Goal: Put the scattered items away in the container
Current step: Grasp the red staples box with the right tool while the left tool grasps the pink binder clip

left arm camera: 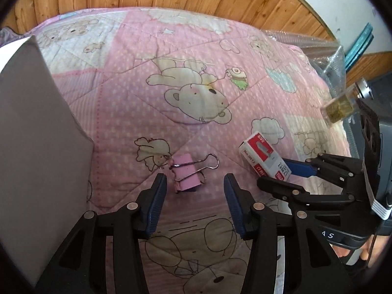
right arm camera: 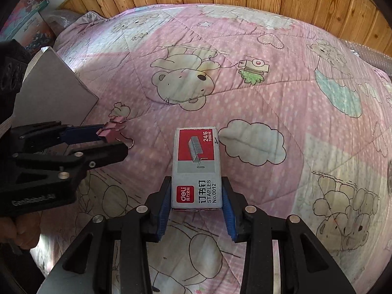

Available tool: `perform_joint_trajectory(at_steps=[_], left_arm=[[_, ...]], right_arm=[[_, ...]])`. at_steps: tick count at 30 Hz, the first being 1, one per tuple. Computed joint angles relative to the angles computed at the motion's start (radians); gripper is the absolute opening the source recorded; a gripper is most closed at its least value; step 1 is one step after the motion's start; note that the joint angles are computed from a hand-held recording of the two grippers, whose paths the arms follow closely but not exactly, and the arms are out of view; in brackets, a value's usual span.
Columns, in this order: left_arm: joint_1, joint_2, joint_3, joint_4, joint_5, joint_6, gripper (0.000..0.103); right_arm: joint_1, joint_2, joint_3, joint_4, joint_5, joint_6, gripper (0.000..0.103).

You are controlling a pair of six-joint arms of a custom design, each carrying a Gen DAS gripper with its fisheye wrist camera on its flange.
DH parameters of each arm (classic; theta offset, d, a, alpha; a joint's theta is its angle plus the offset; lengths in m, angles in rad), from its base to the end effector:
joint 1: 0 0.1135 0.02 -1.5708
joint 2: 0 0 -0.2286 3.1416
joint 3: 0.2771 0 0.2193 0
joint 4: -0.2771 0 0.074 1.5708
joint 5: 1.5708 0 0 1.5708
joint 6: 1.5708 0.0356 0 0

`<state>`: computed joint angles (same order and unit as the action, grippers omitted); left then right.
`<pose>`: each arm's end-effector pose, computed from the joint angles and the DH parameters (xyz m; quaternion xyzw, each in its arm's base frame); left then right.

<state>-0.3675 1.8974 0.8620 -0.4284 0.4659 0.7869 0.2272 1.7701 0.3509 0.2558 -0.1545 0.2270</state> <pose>0.2405 -0.1097 0.0740 0.5405 0.8075 -0.2146 0.0989 0.1933 0.0503 0.0379 -0.0157 0.9764 0.1190 0.1795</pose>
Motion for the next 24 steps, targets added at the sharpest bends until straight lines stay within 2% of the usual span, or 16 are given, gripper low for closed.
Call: perform_joint_trajectory(at_steps=[6, 7, 9, 11, 12, 13, 17, 21, 24], left_arm=[[-0.078, -0.024, -0.138, 0.222, -0.093, 0.021, 0.052], [-0.081, -0.033, -0.147, 0.231, -0.096, 0.020, 0.052], [-0.066, -0.012, -0.088, 0.115, -0.060, 0.025, 0.052], [-0.041, 0.053, 0.022, -0.084, 0.018, 0.053, 0.052], [-0.041, 0.055, 0.032, -0.119, 0.023, 0.064, 0.052], [-0.050, 0.024, 0.000, -0.088, 0.003, 0.061, 0.052], [-0.106, -0.119, -0.211, 0.188, -0.077, 0.067, 0.052], [-0.149, -0.105, -0.277, 0.312, -0.099, 0.057, 0.053], [-0.179, -0.099, -0.341, 0.451, -0.099, 0.038, 0.055]], right_arm=[[-0.028, -0.017, -0.001, -0.013, -0.027, -0.051, 0.039], [-0.024, -0.014, 0.000, -0.012, -0.026, -0.057, 0.039], [-0.016, -0.005, 0.000, -0.004, -0.019, -0.069, 0.039], [-0.015, 0.005, -0.002, 0.004, -0.012, -0.083, 0.039], [-0.021, 0.007, -0.006, 0.009, -0.012, -0.089, 0.039], [-0.037, 0.004, -0.013, 0.012, -0.018, -0.101, 0.039], [-0.108, -0.023, -0.030, 0.007, -0.044, -0.138, 0.039], [-0.126, -0.026, -0.034, 0.007, -0.056, -0.151, 0.039], [-0.110, -0.007, -0.033, 0.021, -0.051, -0.152, 0.039]])
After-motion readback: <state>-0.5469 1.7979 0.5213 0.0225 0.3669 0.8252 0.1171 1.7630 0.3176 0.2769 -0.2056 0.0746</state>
